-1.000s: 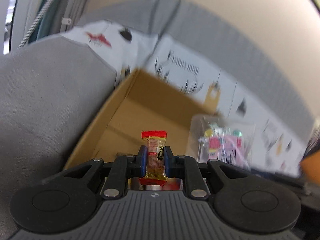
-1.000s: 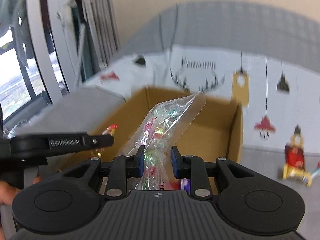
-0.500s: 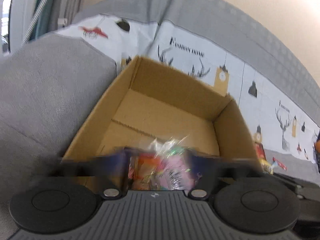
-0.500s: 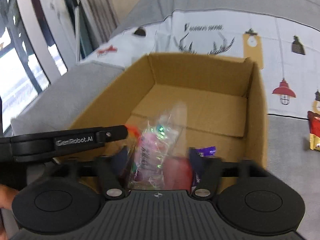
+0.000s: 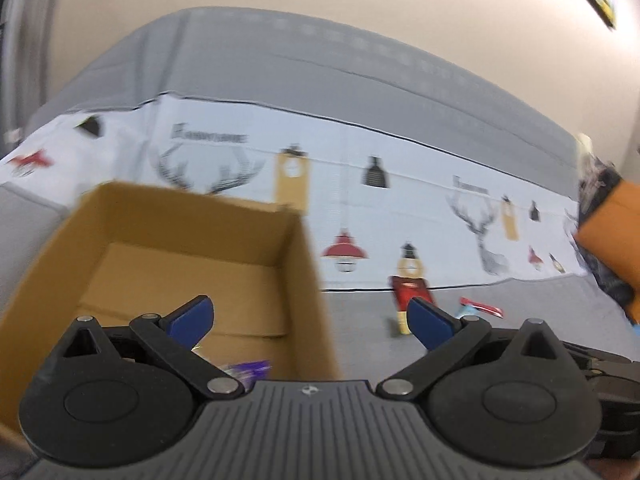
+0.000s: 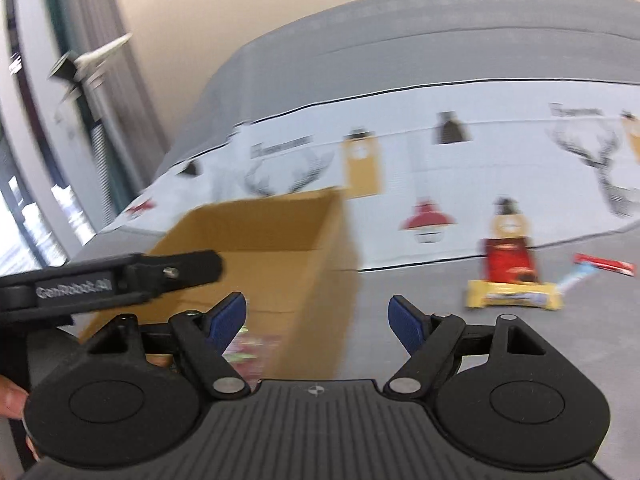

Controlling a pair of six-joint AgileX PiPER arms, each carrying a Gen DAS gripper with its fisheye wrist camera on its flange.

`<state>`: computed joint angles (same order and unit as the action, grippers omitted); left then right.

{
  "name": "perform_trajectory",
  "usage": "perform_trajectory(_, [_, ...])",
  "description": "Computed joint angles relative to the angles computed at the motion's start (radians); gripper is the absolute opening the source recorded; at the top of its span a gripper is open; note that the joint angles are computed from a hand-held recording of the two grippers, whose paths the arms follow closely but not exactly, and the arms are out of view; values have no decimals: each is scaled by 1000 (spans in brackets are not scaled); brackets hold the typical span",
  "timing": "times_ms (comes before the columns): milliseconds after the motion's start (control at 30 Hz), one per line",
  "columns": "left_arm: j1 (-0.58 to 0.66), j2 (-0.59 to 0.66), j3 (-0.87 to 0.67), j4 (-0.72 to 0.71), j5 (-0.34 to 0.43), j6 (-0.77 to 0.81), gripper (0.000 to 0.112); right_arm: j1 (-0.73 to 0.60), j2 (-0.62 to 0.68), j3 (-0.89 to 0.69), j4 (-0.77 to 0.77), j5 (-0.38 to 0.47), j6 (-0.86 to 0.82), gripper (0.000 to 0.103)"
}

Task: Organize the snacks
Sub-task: 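Carry the candy and candy bag over the box and release both, then lower the left tool onto the yellow wafer bar and grasp it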

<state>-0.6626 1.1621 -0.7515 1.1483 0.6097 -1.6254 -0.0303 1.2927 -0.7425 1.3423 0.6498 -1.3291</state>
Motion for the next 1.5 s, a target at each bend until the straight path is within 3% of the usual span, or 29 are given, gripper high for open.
perform_trajectory(100, [-26,148,-103,9,-43,-10,103,-212,82,8,97,122,-158,80])
perform_trajectory(267, [-27,424,-310,34,-136,13,103,-431,253,-56,108,225,-211,80])
perform_trajectory(333, [-8,538,-418,-66,-156,127,103,-462,311,-113,96,246,-196,80])
perform_trajectory(467, [65,762,-641,-397,-194,397,98,-438,523,-328,11,273,-111,75])
perform_trajectory(533, [91,849,-735,-494,-179,500,95,-418,652,-473,-64,265,-3,56])
perform_trajectory(633, [114,946,-847,-542,-142,548,92,-398,792,-651,-161,265,188,50])
perform_trajectory(800, [173,1053,-962,-825,-153,775,61,-367,892,-778,-211,244,317,39])
perform_trajectory(833, [183,1068,-973,-884,-155,819,46,-349,902,-794,-245,224,334,37])
perform_trajectory(900, [203,1075,-956,-1010,-192,909,40,-324,939,-840,-293,213,390,31])
perform_trajectory(1000, [203,1035,-885,-1048,-225,952,32,-310,985,-887,-313,237,458,6])
perform_trajectory(1067, [201,994,-833,-1095,-207,1000,24,-303,977,-878,-301,246,448,6])
perform_trajectory(1133, [197,945,-765,-1154,-224,1059,24,-291,947,-840,-286,213,400,8])
perform_trajectory(1200, [181,910,-718,-1106,-250,1042,24,-296,932,-819,-257,196,400,10])
perform_trajectory(1267, [166,905,-710,-1013,-270,977,35,-312,940,-829,-256,215,462,10])
perform_trajectory(1333, [159,936,-754,-964,-258,945,56,-320,944,-828,-259,228,506,13])
perform_trajectory(1367, [159,960,-785,-983,-253,969,61,-321,945,-826,-260,236,512,13])
perform_trajectory(1500, [147,1059,-921,-986,-193,1034,60,-315,938,-808,-250,252,445,13])
